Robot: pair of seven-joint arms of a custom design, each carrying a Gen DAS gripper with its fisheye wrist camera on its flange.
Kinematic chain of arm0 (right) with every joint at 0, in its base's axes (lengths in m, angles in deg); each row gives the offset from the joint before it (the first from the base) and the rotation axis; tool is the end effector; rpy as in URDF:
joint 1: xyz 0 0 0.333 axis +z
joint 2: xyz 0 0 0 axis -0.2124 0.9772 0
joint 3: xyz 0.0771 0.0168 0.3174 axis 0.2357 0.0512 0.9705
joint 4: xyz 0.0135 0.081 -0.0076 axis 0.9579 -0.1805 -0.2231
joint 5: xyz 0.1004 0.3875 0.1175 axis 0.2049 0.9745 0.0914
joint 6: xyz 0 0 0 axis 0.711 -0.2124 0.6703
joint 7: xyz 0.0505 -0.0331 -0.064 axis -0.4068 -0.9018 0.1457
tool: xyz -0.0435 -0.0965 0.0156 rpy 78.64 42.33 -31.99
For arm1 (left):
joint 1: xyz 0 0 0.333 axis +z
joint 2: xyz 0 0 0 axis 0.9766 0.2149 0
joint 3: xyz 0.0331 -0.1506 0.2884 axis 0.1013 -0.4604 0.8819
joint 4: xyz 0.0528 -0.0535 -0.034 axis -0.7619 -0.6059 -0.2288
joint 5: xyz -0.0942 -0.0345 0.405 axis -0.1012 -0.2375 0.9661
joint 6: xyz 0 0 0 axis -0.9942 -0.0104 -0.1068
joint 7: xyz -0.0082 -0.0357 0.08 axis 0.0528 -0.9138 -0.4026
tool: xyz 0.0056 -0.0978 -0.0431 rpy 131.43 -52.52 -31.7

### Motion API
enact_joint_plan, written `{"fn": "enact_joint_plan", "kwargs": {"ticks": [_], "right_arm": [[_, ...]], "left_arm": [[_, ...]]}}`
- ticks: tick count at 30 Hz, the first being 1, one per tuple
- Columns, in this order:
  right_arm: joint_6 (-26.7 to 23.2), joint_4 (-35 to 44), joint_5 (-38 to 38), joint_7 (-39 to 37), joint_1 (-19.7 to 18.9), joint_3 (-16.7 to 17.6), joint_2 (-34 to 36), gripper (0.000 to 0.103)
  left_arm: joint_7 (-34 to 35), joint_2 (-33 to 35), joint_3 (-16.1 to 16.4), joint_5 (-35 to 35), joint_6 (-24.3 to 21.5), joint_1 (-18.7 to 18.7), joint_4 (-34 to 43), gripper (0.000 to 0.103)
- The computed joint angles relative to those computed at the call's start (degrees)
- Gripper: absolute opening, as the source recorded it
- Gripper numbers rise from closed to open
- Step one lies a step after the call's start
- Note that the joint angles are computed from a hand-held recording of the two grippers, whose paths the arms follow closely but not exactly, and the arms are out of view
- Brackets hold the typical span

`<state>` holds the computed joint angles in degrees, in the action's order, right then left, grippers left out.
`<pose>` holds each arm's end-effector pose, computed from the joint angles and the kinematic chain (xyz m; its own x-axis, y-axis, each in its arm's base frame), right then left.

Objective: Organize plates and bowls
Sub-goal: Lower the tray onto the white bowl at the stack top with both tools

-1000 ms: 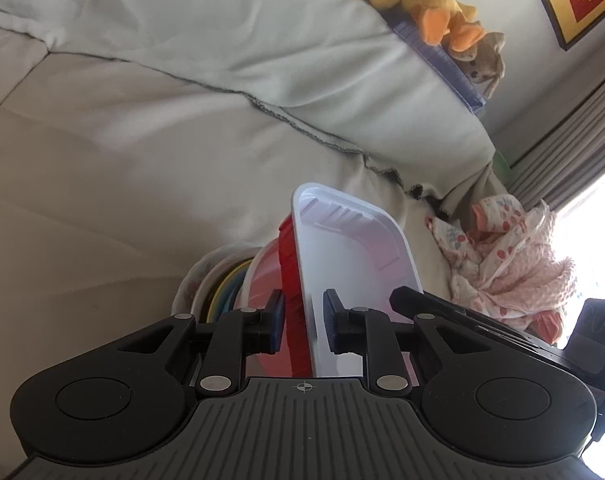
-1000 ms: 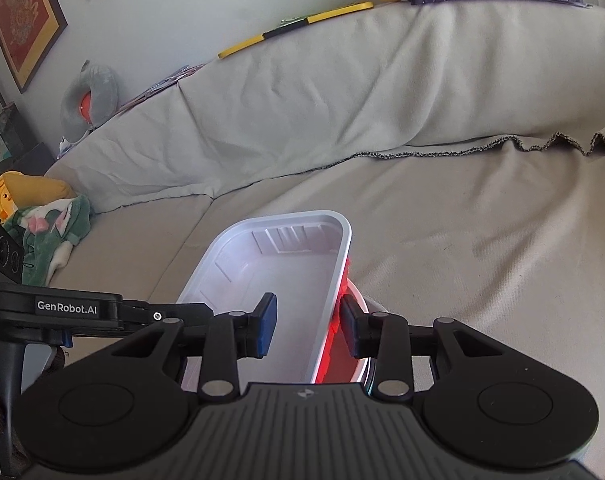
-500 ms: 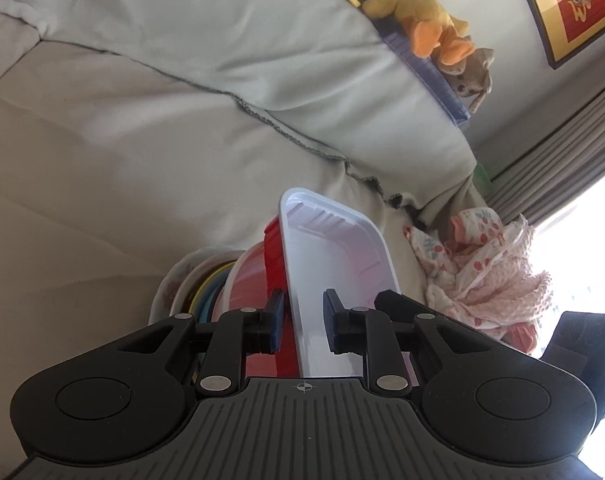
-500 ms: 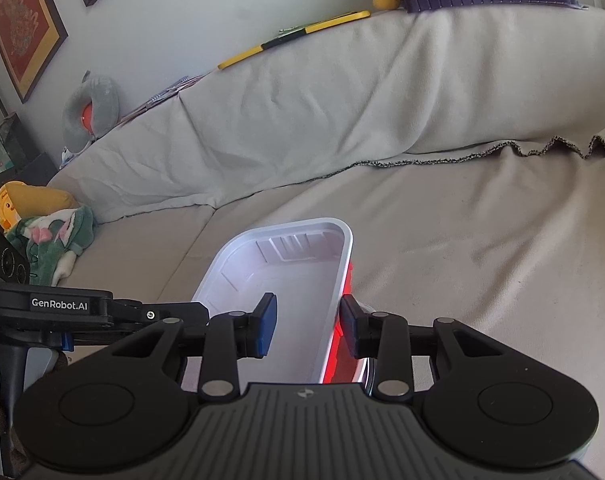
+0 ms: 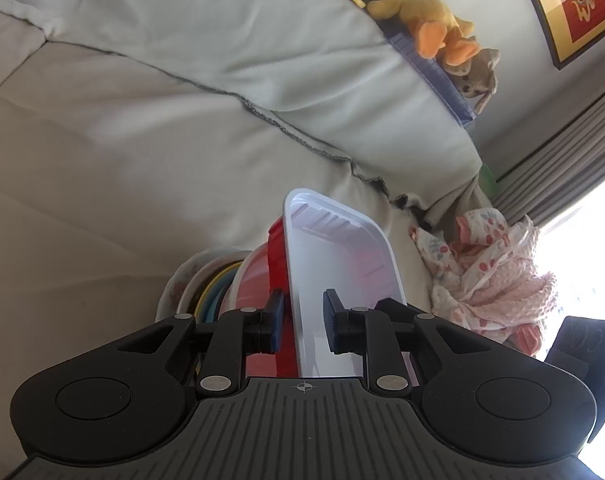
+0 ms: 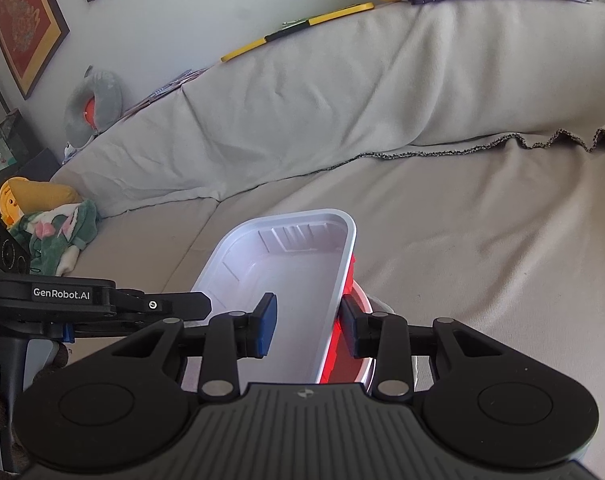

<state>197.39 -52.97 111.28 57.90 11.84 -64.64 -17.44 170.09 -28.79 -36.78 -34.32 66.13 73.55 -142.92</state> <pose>0.5200 0.1867 0.4429 0.1429 -0.9167 -0.3731 -0.7162 0.1644 -0.6782 0.5697 -0.1064 0.4244 -0.1828 -0.7430 0.6438 -0.8650 -0.1897 -0.4646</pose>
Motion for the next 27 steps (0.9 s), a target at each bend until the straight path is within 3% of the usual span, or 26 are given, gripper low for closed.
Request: {"fn": "enact_joint_plan", "kwargs": {"ticks": [4, 17, 27], "right_arm": [[0.50, -0.70, -3.74, 3.24, -0.46, 0.33, -0.07, 0.035], [0.11, -0.55, -1.49, 0.70, 0.43, -0.39, -0.18, 0.035], [-0.53, -0.14, -0.87, -0.19, -0.07, -0.12, 0.41, 0.035]], "left_arm": [[-1.04, -0.65, -0.12, 0.44, 1.95, -0.17, -0.69, 0.023], [1.62, -1.56, 0.70, -2.33, 0.02, -0.25, -1.27, 0.023], [-0.22, -1.15, 0.33, -0.07, 0.82, -0.38, -0.99, 0.023]]}}
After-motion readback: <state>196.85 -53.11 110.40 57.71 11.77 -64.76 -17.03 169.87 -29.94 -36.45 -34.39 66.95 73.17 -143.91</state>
